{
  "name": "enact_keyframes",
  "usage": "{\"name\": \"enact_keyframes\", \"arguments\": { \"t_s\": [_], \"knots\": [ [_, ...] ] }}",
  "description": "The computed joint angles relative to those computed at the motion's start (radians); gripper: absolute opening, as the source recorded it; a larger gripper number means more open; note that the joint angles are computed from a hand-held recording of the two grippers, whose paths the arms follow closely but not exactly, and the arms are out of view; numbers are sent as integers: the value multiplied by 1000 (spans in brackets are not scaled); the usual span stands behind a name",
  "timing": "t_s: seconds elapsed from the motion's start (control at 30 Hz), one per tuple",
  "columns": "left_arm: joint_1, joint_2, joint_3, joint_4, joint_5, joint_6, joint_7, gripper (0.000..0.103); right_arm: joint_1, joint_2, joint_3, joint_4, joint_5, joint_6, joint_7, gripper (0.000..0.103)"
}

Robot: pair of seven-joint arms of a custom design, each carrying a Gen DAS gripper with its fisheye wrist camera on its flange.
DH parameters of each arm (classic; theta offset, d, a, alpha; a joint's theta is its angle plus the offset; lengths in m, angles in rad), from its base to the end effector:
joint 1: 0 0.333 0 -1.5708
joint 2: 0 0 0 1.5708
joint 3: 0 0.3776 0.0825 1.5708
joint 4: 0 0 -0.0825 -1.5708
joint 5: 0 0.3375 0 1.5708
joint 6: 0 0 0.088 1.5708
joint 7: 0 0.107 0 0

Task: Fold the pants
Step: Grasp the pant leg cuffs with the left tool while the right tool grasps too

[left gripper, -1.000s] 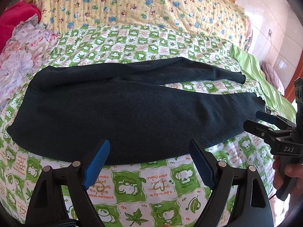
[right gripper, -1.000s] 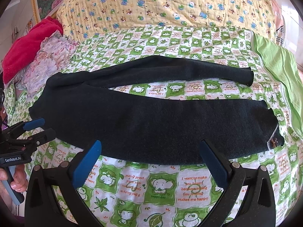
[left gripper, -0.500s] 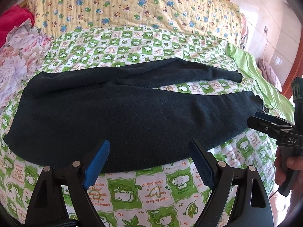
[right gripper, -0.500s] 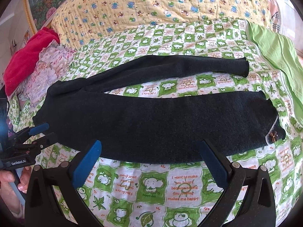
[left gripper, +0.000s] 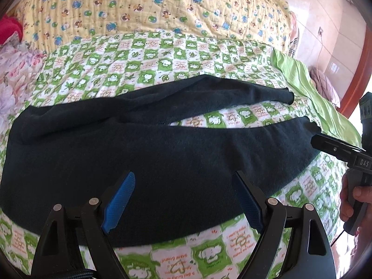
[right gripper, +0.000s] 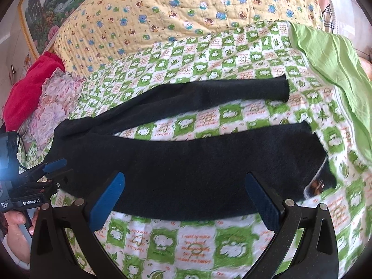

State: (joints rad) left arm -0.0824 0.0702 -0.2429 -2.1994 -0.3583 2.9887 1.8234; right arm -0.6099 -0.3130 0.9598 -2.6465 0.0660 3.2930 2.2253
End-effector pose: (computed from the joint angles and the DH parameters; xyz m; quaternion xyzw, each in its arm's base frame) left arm 0.5337 -0.1501 0.5246 -0.5774 0.7334 -0.3181 0.1658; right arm 0.3925 0.1706 0.4973 -0.5447 0.7271 -0.2205 0.3550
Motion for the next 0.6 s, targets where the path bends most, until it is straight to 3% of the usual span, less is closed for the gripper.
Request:
{"name": "enact_keyframes", "arguments": {
  "t_s": [0.17,0.27,0.6],
  "knots": [
    [1,62,4,106,83,-39,-36,86,30,35,-101,20,-5,13,-56,103],
    [7,116,4,194,156,-78,-74,86,22,49,-131,37,8,4,-97,102],
    [14,332,-19,560,311,-279,-114,86,26,149,-292,141,-57,-54,-149,98]
  ]
}}
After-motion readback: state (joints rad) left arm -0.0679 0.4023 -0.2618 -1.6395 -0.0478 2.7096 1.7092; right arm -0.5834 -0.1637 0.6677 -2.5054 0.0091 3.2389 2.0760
